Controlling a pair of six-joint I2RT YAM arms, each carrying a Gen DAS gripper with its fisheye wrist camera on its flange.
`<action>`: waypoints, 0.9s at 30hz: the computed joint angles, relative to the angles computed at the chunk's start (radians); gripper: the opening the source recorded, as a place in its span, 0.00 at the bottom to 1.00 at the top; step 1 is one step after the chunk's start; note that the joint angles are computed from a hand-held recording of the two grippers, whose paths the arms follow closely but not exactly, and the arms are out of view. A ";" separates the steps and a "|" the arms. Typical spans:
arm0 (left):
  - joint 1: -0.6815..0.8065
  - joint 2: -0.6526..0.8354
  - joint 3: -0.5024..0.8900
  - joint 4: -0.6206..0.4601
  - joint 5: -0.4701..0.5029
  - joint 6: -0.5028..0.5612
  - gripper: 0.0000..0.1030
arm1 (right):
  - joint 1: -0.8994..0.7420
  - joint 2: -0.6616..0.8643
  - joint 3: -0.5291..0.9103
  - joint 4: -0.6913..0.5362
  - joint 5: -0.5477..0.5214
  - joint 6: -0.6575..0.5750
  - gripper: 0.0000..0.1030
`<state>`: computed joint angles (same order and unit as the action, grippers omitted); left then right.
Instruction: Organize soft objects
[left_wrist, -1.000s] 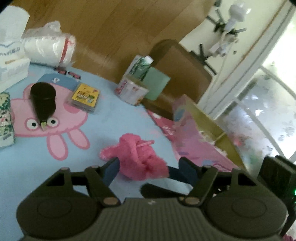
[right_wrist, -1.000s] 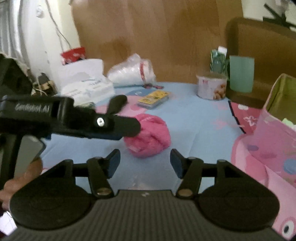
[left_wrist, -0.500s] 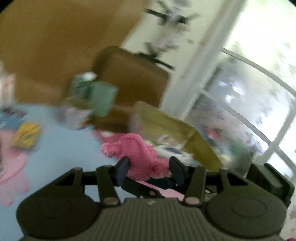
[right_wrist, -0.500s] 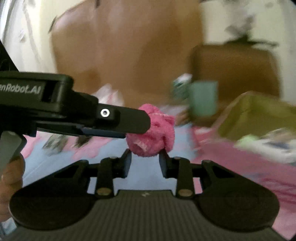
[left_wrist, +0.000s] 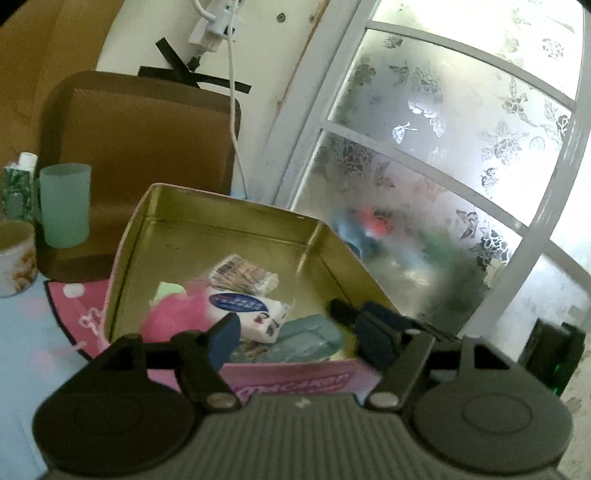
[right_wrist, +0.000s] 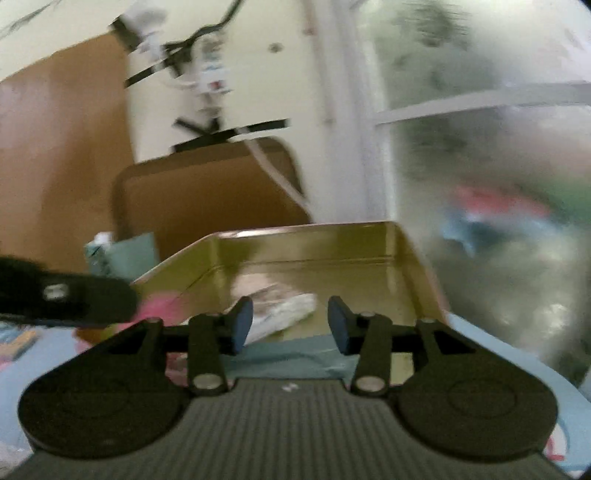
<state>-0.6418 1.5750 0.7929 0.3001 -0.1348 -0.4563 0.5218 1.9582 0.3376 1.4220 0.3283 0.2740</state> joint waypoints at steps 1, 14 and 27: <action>0.002 -0.003 0.001 -0.010 -0.016 0.003 0.69 | -0.016 0.014 -0.012 0.031 -0.012 0.012 0.47; 0.164 -0.526 -0.390 -0.114 -0.081 -0.145 0.73 | -0.034 -0.158 0.125 -0.333 -0.458 -0.076 0.47; 0.505 -1.200 -0.618 -0.569 0.126 -0.164 0.75 | 0.002 0.103 1.061 -1.590 -0.511 -0.302 0.70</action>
<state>-0.1371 0.3752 0.1746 -0.2685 -0.0083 -0.6203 0.5237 2.0608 1.3982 -0.1683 -0.1826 -0.0284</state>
